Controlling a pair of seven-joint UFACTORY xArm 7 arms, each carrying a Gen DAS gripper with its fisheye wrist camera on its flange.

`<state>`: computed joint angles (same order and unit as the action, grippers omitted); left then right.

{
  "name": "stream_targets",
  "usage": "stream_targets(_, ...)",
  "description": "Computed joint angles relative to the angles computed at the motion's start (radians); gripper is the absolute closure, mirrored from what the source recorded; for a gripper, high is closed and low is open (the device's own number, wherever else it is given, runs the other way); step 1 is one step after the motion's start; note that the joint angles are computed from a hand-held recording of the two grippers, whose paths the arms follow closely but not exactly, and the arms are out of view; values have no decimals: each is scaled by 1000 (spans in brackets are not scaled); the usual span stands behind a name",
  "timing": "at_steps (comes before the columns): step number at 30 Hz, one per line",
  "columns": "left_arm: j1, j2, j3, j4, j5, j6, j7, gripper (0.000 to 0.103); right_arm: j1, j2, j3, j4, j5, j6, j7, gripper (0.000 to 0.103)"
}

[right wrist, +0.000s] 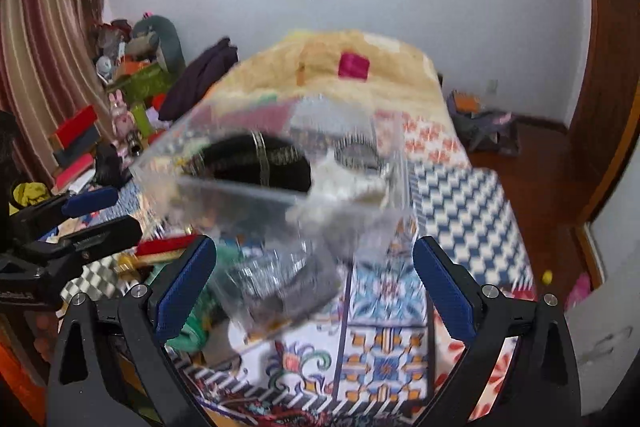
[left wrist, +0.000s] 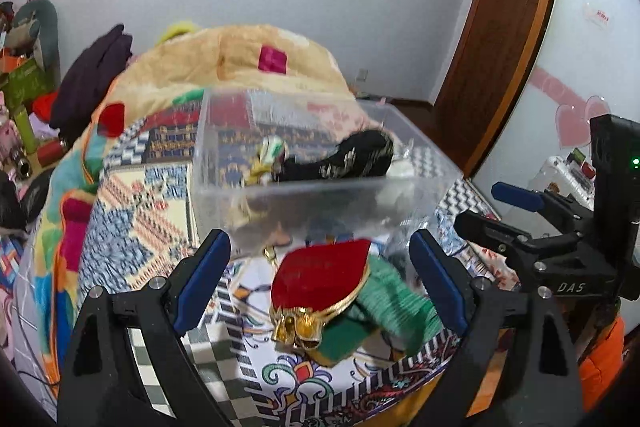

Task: Organize soft objects
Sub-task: 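Grasp silver plastic bag with right tool while left tool grasps red gold-trimmed pouch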

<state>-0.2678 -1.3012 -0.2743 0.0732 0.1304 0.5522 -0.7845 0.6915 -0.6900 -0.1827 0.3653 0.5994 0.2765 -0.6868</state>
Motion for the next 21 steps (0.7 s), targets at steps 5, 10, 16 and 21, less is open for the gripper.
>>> stream_targets(5,-5,16,41,-46,-19,-42,8,25,16,75,-13,22,23,31,-24,17)
stream_targets(10,-8,57,90,-75,-44,-109,39,37,8,115,-5,36,76,82,-76,33)
stream_targets(16,-17,93,112,-89,-74,-166,68,49,-29,112,21,44,157,152,-151,52)
stream_targets(21,-40,100,142,-96,-99,-188,99,63,-63,100,56,39,193,170,-192,69)
